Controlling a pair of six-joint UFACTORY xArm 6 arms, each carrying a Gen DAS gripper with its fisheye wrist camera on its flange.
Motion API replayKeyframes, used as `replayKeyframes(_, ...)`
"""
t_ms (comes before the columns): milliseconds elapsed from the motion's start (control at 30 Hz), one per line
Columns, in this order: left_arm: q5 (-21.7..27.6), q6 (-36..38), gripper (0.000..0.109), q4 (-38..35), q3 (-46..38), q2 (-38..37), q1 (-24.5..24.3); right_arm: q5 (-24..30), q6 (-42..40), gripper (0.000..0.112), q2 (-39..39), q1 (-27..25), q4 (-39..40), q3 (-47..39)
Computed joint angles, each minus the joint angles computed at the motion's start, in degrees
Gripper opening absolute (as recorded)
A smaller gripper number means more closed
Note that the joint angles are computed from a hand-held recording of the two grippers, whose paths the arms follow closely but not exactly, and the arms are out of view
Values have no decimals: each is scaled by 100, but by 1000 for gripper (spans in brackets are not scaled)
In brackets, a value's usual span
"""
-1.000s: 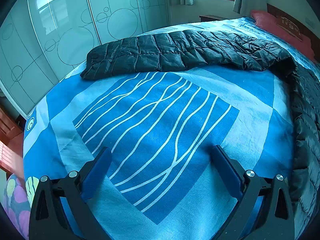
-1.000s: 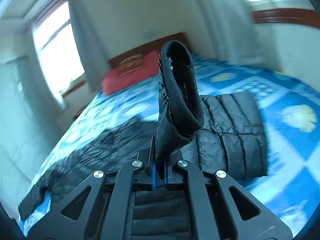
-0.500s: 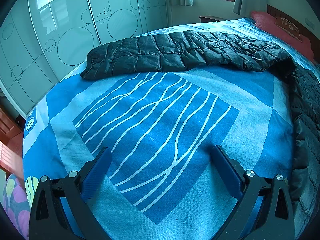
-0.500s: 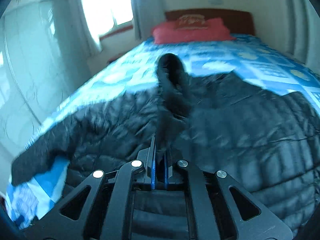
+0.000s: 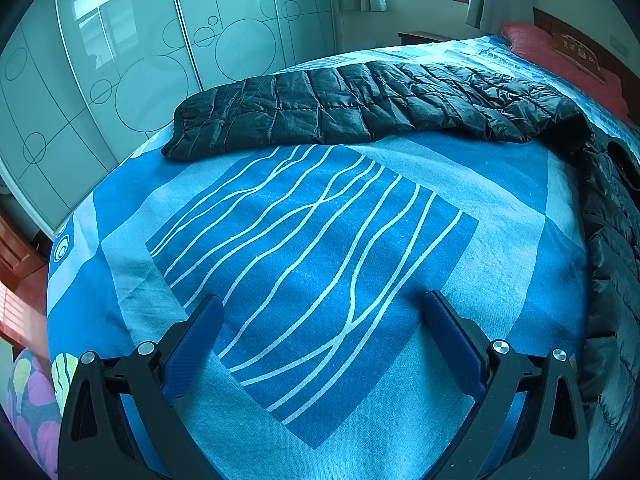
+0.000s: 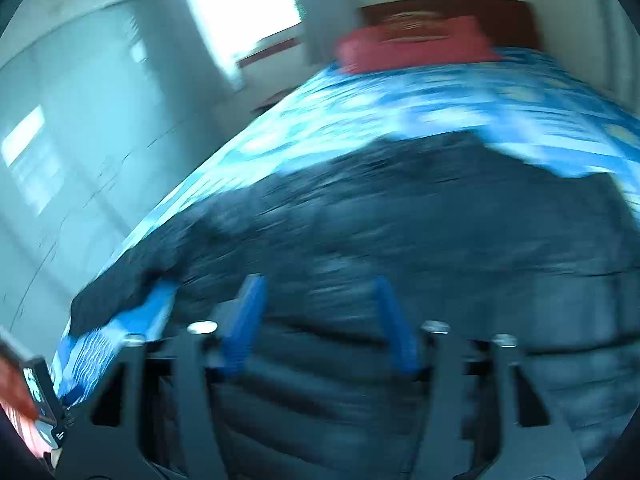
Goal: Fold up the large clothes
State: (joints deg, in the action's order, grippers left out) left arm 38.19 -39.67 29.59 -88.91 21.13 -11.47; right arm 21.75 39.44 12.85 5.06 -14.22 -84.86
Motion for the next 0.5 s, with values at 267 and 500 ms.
replayKeyframes(267,45,-65,99,109,-18,12,-26,78,1041,1,-976,-1614,-776,1644)
replayKeyframes(500,45,-93,99,135,-8,8,-38,-194,-438,1,-888,-1636,802,1888)
